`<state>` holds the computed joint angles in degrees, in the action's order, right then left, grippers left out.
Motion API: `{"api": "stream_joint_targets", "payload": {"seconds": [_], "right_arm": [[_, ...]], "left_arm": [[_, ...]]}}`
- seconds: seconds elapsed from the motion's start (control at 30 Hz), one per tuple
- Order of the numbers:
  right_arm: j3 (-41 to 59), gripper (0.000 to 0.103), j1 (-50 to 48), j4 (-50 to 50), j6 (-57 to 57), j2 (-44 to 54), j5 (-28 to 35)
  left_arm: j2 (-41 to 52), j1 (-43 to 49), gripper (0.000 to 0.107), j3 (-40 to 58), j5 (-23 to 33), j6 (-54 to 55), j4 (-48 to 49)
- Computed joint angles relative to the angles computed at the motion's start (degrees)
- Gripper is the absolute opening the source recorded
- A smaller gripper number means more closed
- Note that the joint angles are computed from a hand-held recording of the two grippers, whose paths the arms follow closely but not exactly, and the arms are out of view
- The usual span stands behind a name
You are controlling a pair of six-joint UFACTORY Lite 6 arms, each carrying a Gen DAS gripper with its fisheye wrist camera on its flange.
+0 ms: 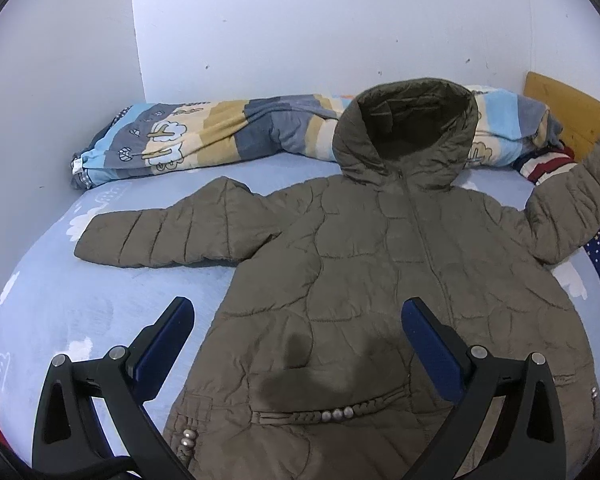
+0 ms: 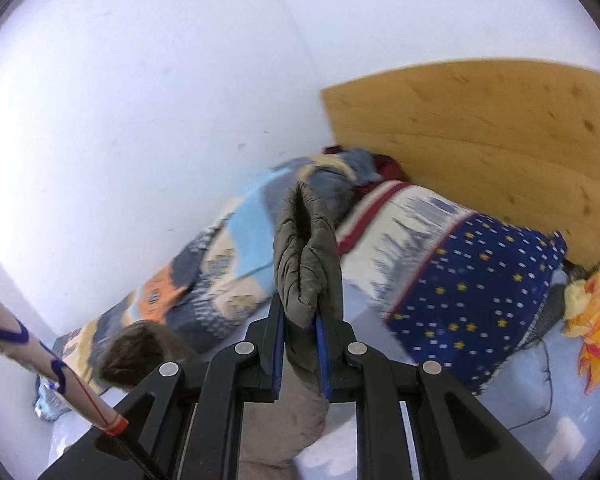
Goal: Fold large clothes
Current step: 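Lift the held sleeve with the right tool and lay it across the jacket body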
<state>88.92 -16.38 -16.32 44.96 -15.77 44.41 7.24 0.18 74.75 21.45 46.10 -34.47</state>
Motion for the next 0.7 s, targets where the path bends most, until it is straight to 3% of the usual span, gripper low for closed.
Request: {"api": "stream_joint_targets", "payload": {"seconds": [0.13, 0.33, 0.53, 0.7], "right_arm": [[11.8, 0.015, 16.64, -12.69, 12.03, 7.3, 7.2], [27.47, 0.015, 32.54, -19.75, 18.06, 21.1, 12.47], [47.0, 0.015, 40.28, -18.69, 15.65, 38.64, 15.81], [58.0, 0.015, 42.47, -14.17, 13.91, 49.97, 14.91]], "left_arm": [[-1.12, 0.65, 0.103, -0.57, 0.55, 1.52, -1.58], [-2.1, 1.4, 0.103, -0.8, 1.3, 3.18, -3.14], [-0.65, 2.03, 0.103, 0.75, 2.14, 1.63, -2.07], [-0.28, 2.77, 0.103, 0.99, 2.21, 1.41, -2.06]]}}
